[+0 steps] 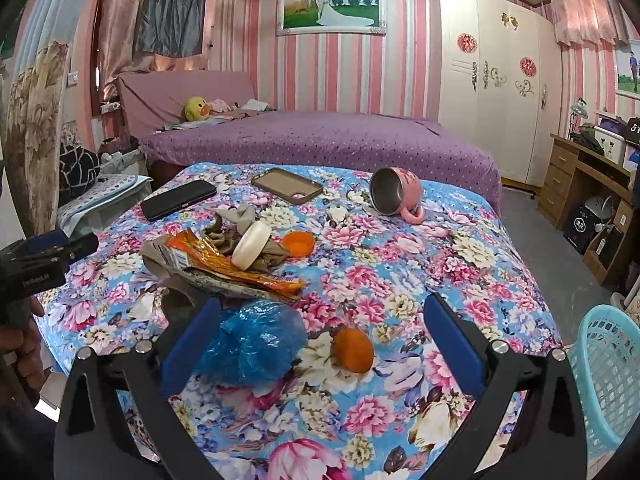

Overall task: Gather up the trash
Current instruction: 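Move the right gripper down onto the blue plastic bag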

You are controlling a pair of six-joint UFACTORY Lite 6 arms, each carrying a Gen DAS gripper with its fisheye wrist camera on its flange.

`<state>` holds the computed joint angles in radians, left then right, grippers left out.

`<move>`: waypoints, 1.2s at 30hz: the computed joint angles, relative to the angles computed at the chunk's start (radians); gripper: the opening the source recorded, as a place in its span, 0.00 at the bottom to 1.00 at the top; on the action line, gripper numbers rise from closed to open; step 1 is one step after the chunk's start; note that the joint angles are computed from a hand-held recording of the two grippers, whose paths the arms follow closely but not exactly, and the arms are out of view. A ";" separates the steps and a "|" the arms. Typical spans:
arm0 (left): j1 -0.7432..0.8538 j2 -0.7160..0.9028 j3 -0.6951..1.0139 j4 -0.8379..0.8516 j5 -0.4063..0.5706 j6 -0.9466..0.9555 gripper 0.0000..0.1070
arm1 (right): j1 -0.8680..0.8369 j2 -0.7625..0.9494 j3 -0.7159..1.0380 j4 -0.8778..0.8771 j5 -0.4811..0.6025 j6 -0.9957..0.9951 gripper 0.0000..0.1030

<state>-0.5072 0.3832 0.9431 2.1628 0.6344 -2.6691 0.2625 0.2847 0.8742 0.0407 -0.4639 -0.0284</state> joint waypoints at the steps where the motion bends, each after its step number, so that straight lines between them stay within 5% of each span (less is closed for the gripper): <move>1: 0.001 0.002 0.002 -0.001 0.000 0.000 0.92 | 0.001 0.001 0.001 0.001 -0.001 -0.002 0.96; 36: 0.008 0.001 -0.006 0.022 -0.016 -0.019 0.92 | 0.018 0.097 0.067 -0.038 0.042 0.057 0.96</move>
<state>-0.4994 0.3838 0.9368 2.1853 0.6179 -2.6881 0.2806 0.3818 0.9411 0.0029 -0.4218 0.0283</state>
